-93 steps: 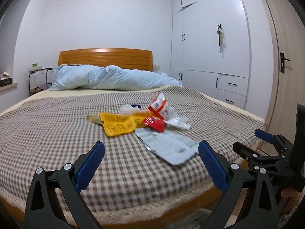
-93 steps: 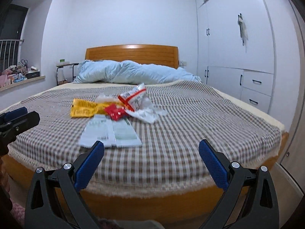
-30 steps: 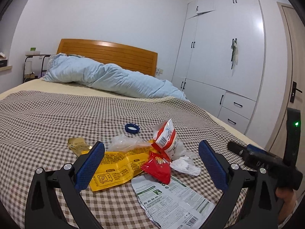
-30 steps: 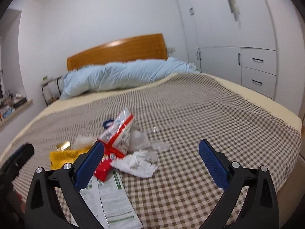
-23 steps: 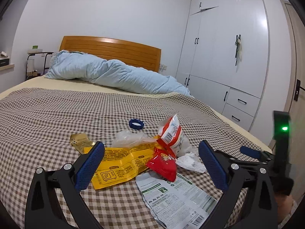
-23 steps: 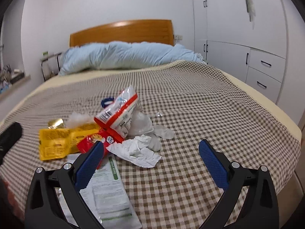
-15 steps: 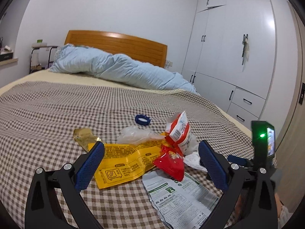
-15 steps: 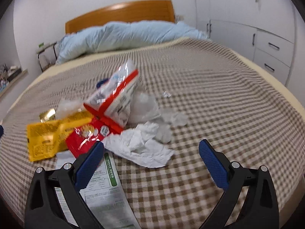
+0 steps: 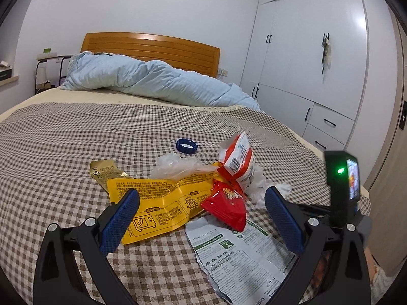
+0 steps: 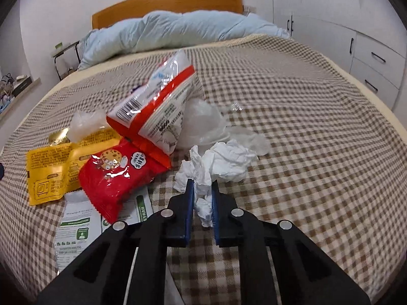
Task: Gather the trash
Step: 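Close the right tool on the crumpled white tissues, then close the left tool on the red snack bag while the right tool holds tissues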
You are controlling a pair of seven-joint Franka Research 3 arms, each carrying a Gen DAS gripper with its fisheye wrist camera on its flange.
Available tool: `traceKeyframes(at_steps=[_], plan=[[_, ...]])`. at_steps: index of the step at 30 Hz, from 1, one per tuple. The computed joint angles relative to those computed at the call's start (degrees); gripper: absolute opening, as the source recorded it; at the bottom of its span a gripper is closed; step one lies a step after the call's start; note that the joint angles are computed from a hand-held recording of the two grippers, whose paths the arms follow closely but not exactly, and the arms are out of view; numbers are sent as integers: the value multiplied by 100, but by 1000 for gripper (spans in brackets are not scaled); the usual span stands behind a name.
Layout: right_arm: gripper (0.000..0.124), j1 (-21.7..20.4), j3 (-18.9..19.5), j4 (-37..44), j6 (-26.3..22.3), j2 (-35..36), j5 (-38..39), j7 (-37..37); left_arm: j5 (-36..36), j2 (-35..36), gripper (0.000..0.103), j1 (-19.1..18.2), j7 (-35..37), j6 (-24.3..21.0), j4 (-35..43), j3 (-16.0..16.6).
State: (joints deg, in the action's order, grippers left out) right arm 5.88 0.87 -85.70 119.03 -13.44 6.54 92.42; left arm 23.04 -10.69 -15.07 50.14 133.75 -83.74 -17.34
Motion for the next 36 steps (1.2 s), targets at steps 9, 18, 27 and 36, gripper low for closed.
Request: traceKeyframes(at_steps=[9,18,27,36], plan=[[12,-136,-121,-448,815,-535,265,55,346,111,96,-19,128,-274,208,-79],[12,-350,-217,-755,1180,-962,342,56,710,540,96,-150,264,-513,791,-146],[12,-560,-371,-772,1288,-998,427,167,900,1477,96,-775,590,-1388,1896,-80],[12,-715,-478,-721,1229,-966,461,193,1052,2526,96,-1478,1179,-2240,3384,261]])
